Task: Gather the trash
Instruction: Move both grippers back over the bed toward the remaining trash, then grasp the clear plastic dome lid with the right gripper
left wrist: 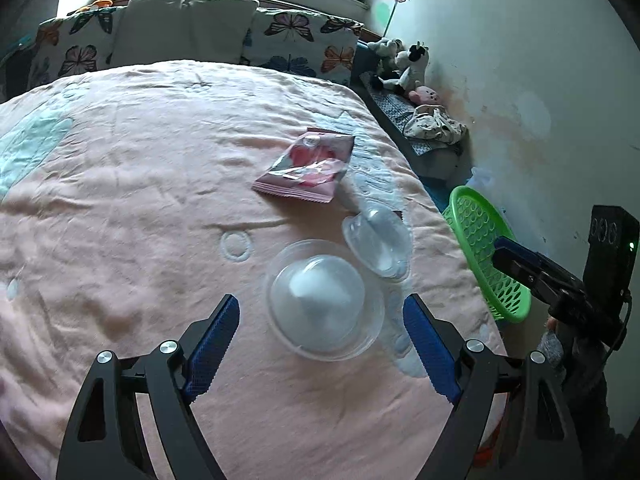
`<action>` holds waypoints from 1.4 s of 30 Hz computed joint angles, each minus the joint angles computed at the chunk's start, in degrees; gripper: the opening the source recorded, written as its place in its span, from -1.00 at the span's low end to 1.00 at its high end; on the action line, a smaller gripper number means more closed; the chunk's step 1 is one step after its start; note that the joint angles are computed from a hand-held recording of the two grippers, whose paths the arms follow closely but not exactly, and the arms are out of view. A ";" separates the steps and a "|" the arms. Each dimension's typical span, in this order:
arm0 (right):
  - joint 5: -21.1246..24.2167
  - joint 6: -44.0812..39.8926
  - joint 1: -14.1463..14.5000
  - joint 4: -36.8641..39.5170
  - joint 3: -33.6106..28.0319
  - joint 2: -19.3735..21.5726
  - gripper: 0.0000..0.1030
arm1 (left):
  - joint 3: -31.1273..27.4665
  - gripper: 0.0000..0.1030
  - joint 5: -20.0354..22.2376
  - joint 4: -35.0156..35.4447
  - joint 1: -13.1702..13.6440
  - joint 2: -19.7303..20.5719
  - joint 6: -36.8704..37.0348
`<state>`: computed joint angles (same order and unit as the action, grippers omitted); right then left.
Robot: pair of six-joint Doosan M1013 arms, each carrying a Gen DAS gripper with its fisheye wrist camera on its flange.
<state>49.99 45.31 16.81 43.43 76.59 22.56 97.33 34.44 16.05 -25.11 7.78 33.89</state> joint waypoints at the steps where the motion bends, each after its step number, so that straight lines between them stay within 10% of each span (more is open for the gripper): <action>1: 0.40 0.07 0.37 -0.01 -0.41 0.32 0.41 | 0.20 0.57 0.14 0.27 -0.01 -0.17 -0.27; 42: 4.53 5.45 5.04 -3.45 -7.56 7.10 0.12 | 1.78 0.57 2.61 1.39 1.33 -1.00 -1.34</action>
<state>54.52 50.76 21.85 39.98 69.03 29.66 99.11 37.06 17.44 -23.78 6.78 32.55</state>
